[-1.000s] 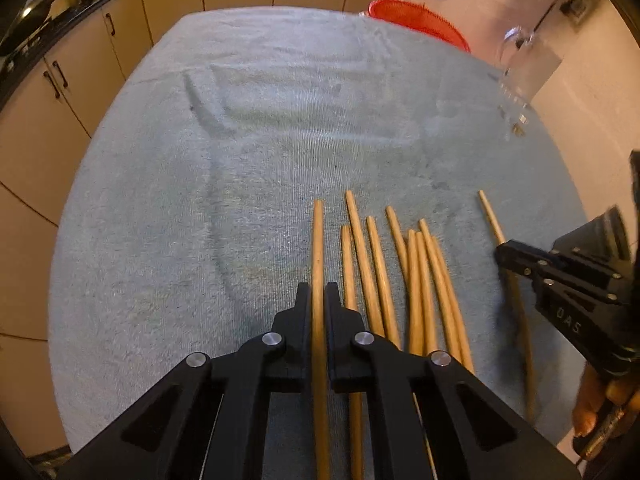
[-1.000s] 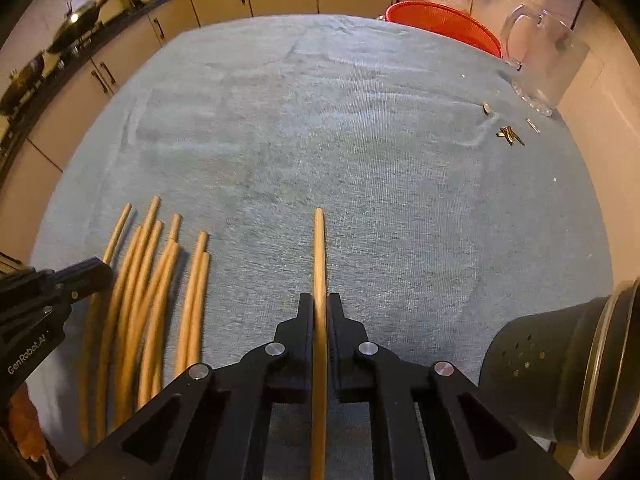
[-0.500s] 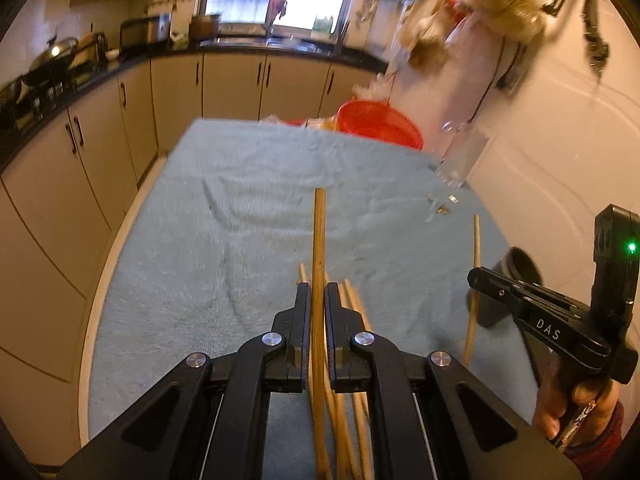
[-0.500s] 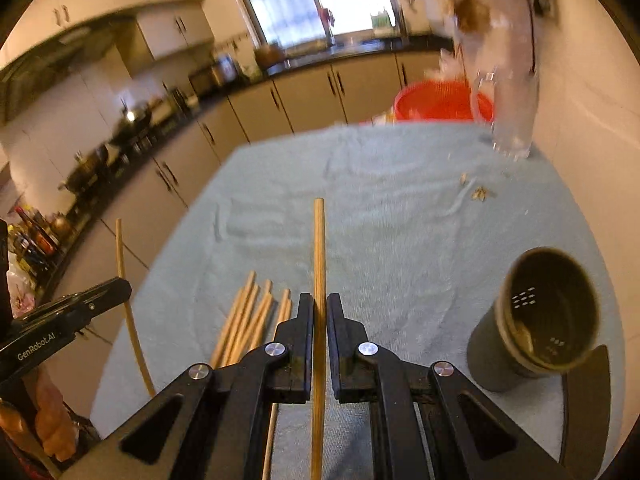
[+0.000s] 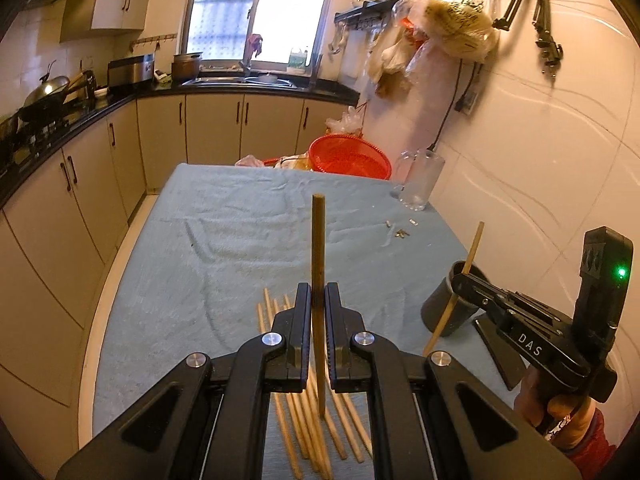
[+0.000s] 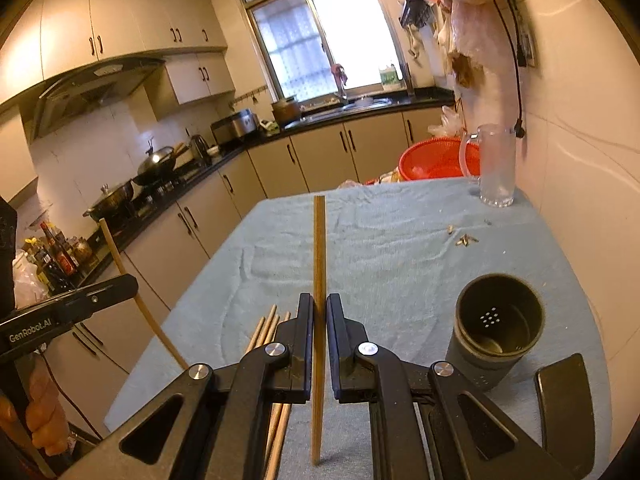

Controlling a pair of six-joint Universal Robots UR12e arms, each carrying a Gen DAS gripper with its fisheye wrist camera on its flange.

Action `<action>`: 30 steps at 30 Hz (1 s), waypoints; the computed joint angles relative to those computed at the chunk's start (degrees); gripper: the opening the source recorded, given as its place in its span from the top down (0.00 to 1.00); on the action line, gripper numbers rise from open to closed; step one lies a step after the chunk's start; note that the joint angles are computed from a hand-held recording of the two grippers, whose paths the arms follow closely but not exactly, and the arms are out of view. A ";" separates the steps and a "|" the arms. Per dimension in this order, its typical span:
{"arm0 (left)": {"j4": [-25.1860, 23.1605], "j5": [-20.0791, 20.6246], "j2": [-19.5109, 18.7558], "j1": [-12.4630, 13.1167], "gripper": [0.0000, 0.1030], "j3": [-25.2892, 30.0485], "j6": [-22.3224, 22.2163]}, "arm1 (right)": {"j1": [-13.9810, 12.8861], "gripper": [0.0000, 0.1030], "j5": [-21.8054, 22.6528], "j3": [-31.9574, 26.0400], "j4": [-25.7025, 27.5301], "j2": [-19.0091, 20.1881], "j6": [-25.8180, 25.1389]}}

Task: Organize utensils
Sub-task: 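Lift both held chopsticks upright off the towel with both tools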

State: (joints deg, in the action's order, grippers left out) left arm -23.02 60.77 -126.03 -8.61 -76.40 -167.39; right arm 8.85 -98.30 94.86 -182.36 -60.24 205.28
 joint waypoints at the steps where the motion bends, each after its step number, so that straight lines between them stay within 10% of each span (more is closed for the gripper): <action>1: 0.11 -0.09 0.08 -0.11 0.94 -0.01 0.09 | -0.02 0.93 -0.05 0.16 -0.46 -0.16 -0.06; 30: -6.43 -9.49 -2.90 -6.80 0.94 12.22 2.93 | -4.39 0.93 -9.42 7.64 -12.63 -8.55 3.87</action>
State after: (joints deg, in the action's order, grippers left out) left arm -29.45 51.28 -128.93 -15.41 -64.18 -164.47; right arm 4.46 -107.72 102.50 -194.99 -68.78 209.15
